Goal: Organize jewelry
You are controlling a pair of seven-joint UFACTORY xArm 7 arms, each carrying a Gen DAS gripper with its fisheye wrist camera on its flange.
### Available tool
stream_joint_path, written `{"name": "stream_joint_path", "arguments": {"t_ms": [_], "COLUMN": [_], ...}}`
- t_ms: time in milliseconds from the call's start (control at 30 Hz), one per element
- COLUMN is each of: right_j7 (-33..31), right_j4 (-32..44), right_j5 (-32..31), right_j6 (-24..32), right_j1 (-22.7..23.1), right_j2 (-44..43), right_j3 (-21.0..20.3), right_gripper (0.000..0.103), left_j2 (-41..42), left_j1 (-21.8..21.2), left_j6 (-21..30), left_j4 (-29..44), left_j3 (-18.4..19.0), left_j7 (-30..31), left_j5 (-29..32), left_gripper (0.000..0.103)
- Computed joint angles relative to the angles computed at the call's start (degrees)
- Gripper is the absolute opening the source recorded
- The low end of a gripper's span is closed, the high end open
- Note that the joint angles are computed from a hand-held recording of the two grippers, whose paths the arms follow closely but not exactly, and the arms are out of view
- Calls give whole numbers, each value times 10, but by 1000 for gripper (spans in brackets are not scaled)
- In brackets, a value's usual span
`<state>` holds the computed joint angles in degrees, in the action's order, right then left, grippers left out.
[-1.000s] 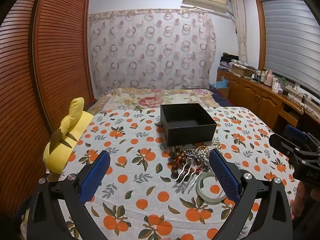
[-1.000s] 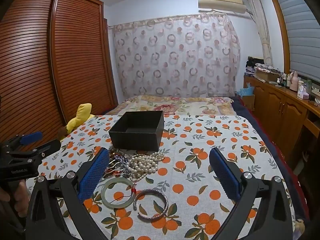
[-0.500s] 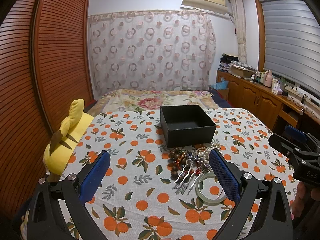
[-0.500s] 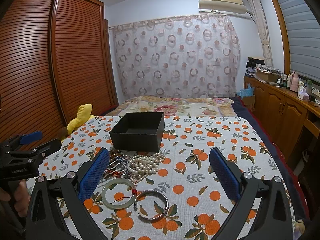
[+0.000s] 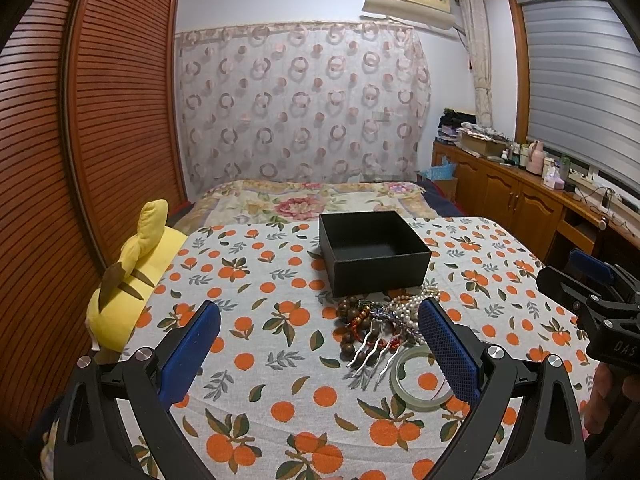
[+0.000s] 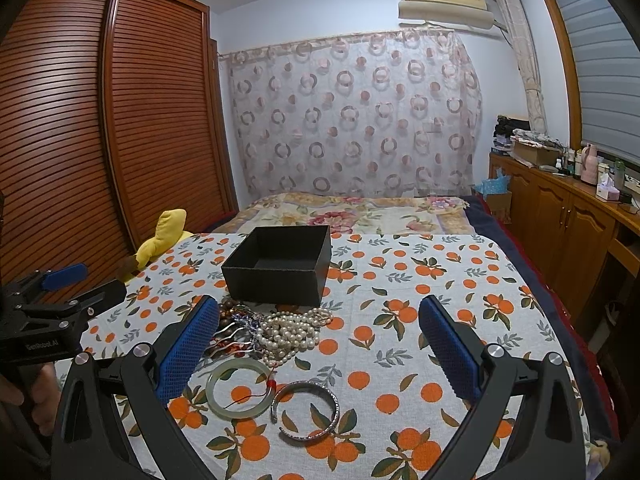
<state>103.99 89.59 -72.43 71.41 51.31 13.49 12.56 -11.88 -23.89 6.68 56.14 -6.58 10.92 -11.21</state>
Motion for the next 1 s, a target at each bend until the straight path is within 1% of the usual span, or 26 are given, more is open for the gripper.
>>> {"name": "stream_joint_path", "arguments": {"t_ms": [1000], "right_j7": [0], "right_j4": [3], "right_j5": [-1], "right_j6": [3], "right_j1": [3], "right_j2": [2], "right_j3": [0], "right_gripper": [101], "left_j2": [2], "left_j1": [1], "left_j6": [-3], "left_j4": [3], "left_j3": [-1], "left_j7": [-4], "left_j5": [5], "left_gripper": [96]}}
